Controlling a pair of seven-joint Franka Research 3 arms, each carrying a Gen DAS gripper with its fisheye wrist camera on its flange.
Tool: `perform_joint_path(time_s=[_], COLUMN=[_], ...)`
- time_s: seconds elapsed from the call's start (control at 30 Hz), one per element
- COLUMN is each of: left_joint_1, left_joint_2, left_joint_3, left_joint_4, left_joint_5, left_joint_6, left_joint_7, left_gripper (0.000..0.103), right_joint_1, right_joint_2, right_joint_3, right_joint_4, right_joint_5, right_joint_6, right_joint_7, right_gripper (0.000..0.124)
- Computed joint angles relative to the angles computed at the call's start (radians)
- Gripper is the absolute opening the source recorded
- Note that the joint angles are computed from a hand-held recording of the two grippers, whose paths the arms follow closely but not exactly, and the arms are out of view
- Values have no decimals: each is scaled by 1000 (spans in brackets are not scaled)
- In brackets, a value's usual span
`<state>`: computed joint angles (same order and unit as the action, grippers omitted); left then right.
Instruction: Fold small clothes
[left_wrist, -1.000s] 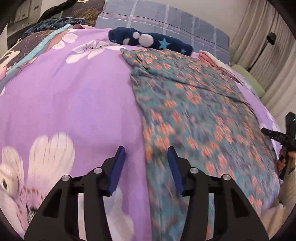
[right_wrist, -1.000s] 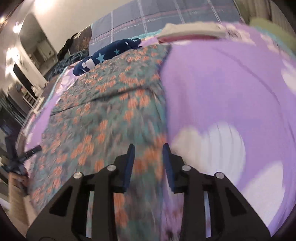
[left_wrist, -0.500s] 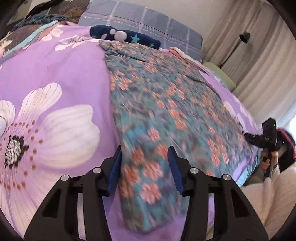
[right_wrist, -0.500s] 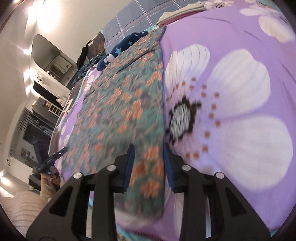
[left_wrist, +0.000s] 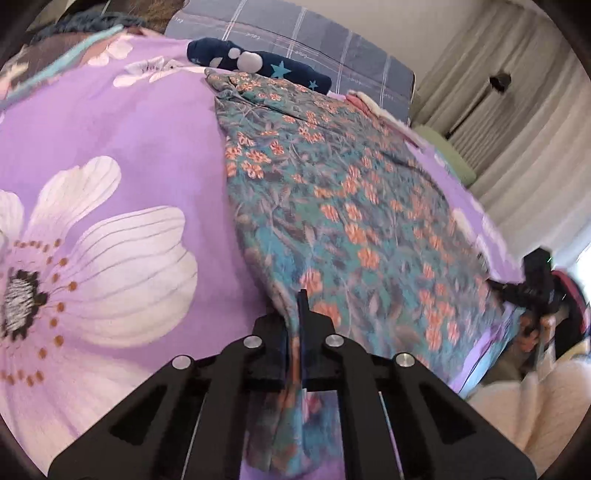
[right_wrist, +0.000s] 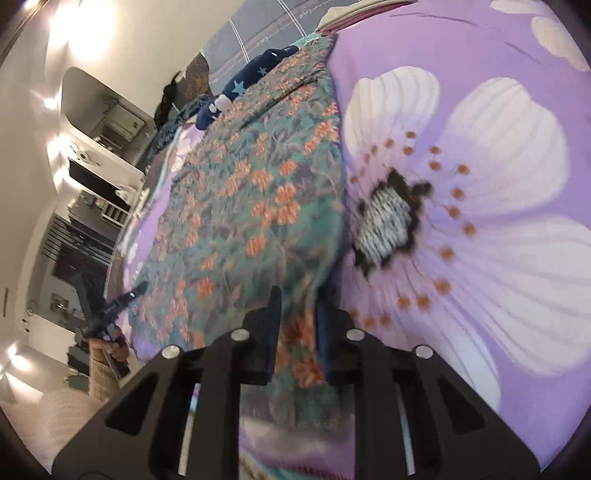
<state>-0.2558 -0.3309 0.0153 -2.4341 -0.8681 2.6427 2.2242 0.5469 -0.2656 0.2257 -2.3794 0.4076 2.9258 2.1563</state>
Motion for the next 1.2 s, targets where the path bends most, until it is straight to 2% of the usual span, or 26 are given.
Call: perform_joint_path(time_s=[0.1,0.2,0.23,0.27,0.3,0.33,0.37,0.4,0.43,0.47,0.57,0.63,0.7,0.73,0.77,0.8,0.9,0.97,1.03,1.07,1.13,1.17,1.2], left_joint_1=[1,-12,-13,-14,-13,-13,-21,-37,-59,-83,-136,-161,-167,-168,-165,-163,-146,-163,-200,-213,-269,-265,-288], left_joint_2=[-45,-50,-46,-45,-47,-54,-68,-83,-100,-119,-168,-192,-223,-246,-283,-313,-390,-380,-330,-292,-180,-140,-66], left_joint_3=[7,23,22,19,13,5,2,6,17,30,50,60,58,58,50,45,33,52,88,106,174,175,211], left_joint_4=[-39,-48,-46,-46,-45,-46,-49,-49,-45,-38,-10,-2,-4,-15,-33,-50,-94,-92,-63,-37,54,90,159], left_joint_5=[7,-19,-24,-28,-24,-17,-28,-43,-65,-85,-90,-62,-12,10,37,61,121,136,146,152,149,114,124], left_joint_6=[-17,-20,-15,-8,0,16,49,77,105,131,185,209,210,207,200,197,195,212,237,243,230,217,202], left_joint_7=[-15,1,2,2,-5,-15,-10,1,27,58,118,119,86,65,37,17,-55,-80,-83,-94,-82,-42,-72], left_gripper=[6,7,7,5,3,3,2,2,2,2,2,2,2,2,2,2,3,3,3,3,3,3,3], right_joint_1=[-24,25,23,-14,-57,-65,-38,24,51,56,42,-17,-125,-156,-152,-176,-340,-382,-415,-406,-415,-444,-488], right_joint_2=[-58,-39,-26,-12,-7,2,5,-6,-13,-28,-55,-78,-124,-151,-171,-215,-348,-371,-321,-269,-177,-131,-80], right_joint_3=[33,-2,0,29,62,65,42,-7,-29,-35,-26,26,124,155,154,183,309,329,333,313,301,312,332], right_joint_4=[-39,-34,-20,4,25,39,28,1,-10,-20,-11,3,7,4,-5,-17,-27,-19,16,38,96,133,178], right_joint_5=[-47,2,-2,-58,-133,-158,-113,0,42,60,59,24,-17,-26,-29,-37,-126,-140,-180,-187,-217,-248,-290], right_joint_6=[-38,-10,-9,-36,-68,-78,-31,71,121,186,262,293,298,294,296,292,198,150,124,130,133,128,114], right_joint_7=[64,17,9,40,93,114,101,44,14,5,-12,-9,23,43,50,66,157,172,191,191,202,214,234], right_gripper=[18,35,37,33,6,4,4,4,3,3,3,3,3,3,3,3,3,3,4,4,4,4,4])
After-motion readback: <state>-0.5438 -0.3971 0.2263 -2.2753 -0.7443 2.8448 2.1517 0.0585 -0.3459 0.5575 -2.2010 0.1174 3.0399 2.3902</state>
